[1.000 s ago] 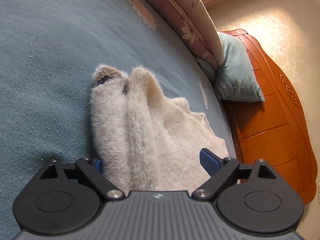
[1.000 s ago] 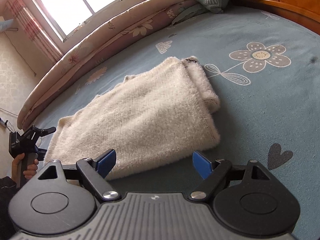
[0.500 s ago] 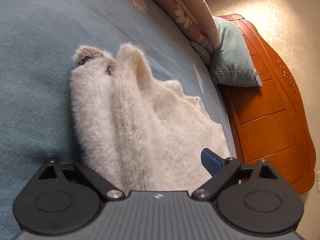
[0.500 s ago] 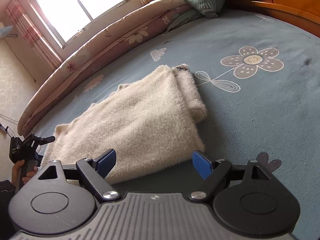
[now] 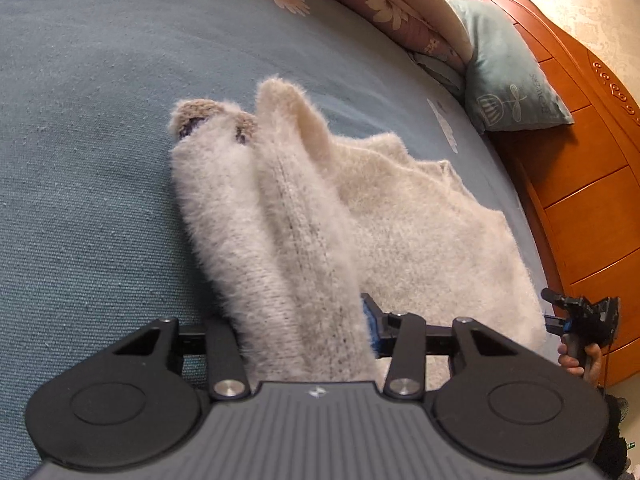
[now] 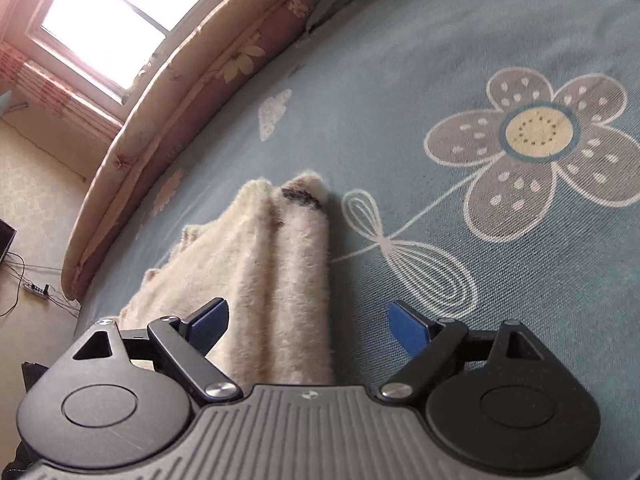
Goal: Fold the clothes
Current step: 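Close the right gripper on the sweater's end beside the left gripper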
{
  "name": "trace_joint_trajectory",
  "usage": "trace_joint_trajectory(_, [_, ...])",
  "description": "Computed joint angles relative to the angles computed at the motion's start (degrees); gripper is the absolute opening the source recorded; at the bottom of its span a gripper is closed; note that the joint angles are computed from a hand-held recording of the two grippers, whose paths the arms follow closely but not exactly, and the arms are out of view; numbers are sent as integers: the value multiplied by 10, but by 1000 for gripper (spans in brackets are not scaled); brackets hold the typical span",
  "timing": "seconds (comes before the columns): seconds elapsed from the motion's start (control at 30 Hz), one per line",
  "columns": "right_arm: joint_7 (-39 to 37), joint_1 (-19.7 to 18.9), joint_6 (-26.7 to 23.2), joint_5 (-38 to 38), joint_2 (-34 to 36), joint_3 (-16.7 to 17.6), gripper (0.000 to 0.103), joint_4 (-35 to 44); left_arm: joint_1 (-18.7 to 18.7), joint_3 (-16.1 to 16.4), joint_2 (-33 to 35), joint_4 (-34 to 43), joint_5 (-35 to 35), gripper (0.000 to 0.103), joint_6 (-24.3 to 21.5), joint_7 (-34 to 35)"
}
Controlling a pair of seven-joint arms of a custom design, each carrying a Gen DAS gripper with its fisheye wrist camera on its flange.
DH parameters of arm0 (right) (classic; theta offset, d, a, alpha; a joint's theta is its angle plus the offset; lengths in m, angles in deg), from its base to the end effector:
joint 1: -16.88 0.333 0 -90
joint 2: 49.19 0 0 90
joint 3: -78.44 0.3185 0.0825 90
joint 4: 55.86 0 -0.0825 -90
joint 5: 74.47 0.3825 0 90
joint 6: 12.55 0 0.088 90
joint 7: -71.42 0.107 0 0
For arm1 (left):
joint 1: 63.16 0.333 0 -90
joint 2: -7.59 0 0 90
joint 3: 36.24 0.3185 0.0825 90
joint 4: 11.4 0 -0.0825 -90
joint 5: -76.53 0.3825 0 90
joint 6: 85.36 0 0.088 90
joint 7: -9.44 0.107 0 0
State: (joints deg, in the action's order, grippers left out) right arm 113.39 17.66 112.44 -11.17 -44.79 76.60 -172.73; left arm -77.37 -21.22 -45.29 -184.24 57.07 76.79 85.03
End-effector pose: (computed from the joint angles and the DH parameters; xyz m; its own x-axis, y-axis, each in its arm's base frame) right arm 0.5824 0.0228 0.4326 0.2974 -0.6886 -0.6614 -0.9022 0.0241 -0.4307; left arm 0.3082 0.0126 0.4377 0.2811 -0.7550 0.5923 -0.7120 -0.5780 -0.3988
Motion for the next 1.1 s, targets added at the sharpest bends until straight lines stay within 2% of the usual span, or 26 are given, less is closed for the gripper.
trace_joint_trajectory(0.1, [-10, -14, -85, 37, 52, 3, 93, 55, 2, -5, -2, -3, 1, 46, 4, -3])
trace_joint_trajectory(0.17, [-20, -19, -133, 34, 88, 15, 93, 94, 1, -9, 3, -2, 0, 47, 9, -10])
trace_joint_trajectory(0.27, [-33, -10, -126, 33, 119, 35, 96, 132, -1, -8, 7, 1, 1, 47, 9, -14])
trace_joint_trajectory(0.37, [-11, -10, -122, 39, 135, 47, 97, 152, -1, -10, 6, 1, 3, 47, 7, -20])
trace_joint_trajectory(0.43, [-16, -12, -121, 31, 127, 48, 93, 143, -2, -7, 3, -1, 2, 47, 9, -20])
trace_joint_trajectory(0.47, [-22, -14, -128, 23, 117, 47, 92, 132, -3, -5, 1, -3, 2, 47, 10, -18])
trace_joint_trajectory(0.6, [-49, -38, -206, 3, 101, 31, 91, 113, -15, 9, 2, -4, -2, 47, 20, -11])
trace_joint_trajectory(0.67, [-41, -36, -214, 0, 110, 30, 91, 125, -21, 18, 5, -2, -7, 47, 23, -7])
trace_joint_trajectory(0.73, [-12, -27, -212, -1, 133, 36, 91, 157, -26, 19, 12, 0, -13, 47, 30, -11])
trace_joint_trajectory(0.87, [-11, -13, -192, -9, 149, 52, 93, 181, -29, 19, 14, 1, -14, 47, 35, -14])
trace_joint_trajectory(0.9, [-13, -11, -189, -13, 145, 53, 92, 178, -32, 22, 12, -1, -15, 47, 37, -12])
trace_joint_trajectory(0.97, [-7, -15, -189, -15, 140, 50, 81, 171, -36, 29, 9, -4, -17, 47, 41, -8])
trace_joint_trajectory(1.03, [3, -21, -194, -15, 139, 45, 65, 166, -32, 23, 10, -2, -15, 47, 37, -12])
trace_joint_trajectory(1.1, [21, -17, -179, -26, 136, 42, 52, 161, -23, 9, 15, 2, -11, 47, 30, -22])
